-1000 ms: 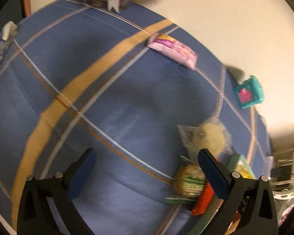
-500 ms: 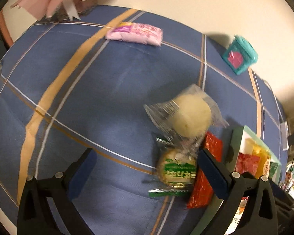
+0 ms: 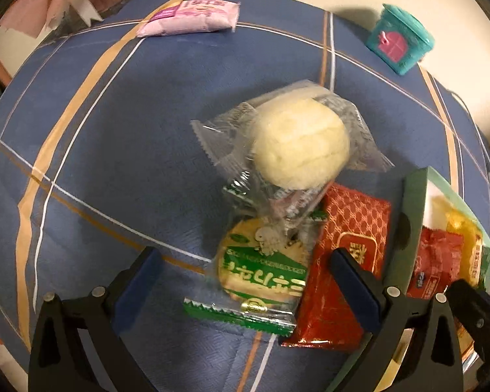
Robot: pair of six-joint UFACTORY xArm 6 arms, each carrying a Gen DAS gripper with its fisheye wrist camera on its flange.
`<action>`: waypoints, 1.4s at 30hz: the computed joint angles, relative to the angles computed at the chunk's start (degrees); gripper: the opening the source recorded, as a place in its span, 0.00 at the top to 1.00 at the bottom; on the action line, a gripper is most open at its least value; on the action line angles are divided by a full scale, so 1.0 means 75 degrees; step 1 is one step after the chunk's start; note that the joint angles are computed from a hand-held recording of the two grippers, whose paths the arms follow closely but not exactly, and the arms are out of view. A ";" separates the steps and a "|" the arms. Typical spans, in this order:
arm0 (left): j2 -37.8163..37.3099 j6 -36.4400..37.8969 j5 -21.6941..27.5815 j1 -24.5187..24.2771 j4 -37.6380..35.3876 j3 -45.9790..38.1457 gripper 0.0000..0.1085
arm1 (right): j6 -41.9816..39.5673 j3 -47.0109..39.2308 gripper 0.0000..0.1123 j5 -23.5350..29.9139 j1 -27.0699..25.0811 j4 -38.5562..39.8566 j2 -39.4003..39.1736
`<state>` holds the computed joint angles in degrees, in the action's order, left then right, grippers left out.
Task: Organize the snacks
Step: 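Move left tool to the green cookie pack while right tool approaches the red packet, then close left gripper on the green cookie pack while right gripper grasps the red packet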
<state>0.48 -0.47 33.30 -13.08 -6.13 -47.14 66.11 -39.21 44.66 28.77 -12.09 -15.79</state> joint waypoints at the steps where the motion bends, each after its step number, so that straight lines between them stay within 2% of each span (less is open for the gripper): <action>1: 0.0019 -0.0095 0.0049 0.0037 0.0040 -0.0045 0.06 | -0.0025 -0.0003 0.08 0.0019 -0.0010 0.0018 0.0003; 3: -0.0017 -0.0330 0.0017 0.0153 0.0329 -0.0036 0.06 | -0.0048 -0.0023 0.08 0.0066 -0.0008 0.0033 0.0013; 5: 0.0009 -0.0244 0.0001 0.0252 0.0225 -0.0074 0.08 | -0.0040 -0.0047 0.08 0.0084 0.0004 0.0037 0.0024; 9: 0.0007 -0.0109 -0.0019 0.0408 0.0079 -0.0123 0.29 | -0.0168 -0.0095 0.08 -0.0099 0.0016 0.0085 0.0116; 11: -0.0028 0.0039 -0.0010 0.0457 -0.0033 -0.0132 0.43 | -0.0178 -0.0212 0.08 -0.0117 0.0090 0.0080 0.0227; 13: -0.0058 0.0218 0.0053 0.0524 -0.0201 -0.0146 0.50 | -0.0207 -0.0300 0.08 -0.0231 0.0150 0.0108 0.0348; 25: 0.0086 0.0342 0.0655 0.1448 -0.0389 -0.0491 0.51 | -0.0538 -0.0923 0.08 -0.1229 0.0550 0.0032 0.1089; 29: 0.0215 0.0301 0.0776 0.1809 -0.0302 -0.0679 0.51 | -0.0276 -0.1177 0.08 -0.1160 0.0669 -0.0437 0.1291; 35: 0.0422 0.0965 0.1024 0.2341 -0.0802 -0.0971 0.51 | -0.0500 -0.1048 0.08 -0.2262 0.0689 -0.0174 0.1303; 39: 0.0316 0.1170 0.1020 0.2417 -0.0923 -0.0810 0.51 | -0.0756 -0.1196 0.09 -0.2453 0.0775 -0.0045 0.1602; 42: 0.0351 0.1259 0.1058 0.2438 -0.0999 -0.0850 0.51 | -0.0854 -0.1382 0.17 -0.2322 0.0827 -0.0006 0.1900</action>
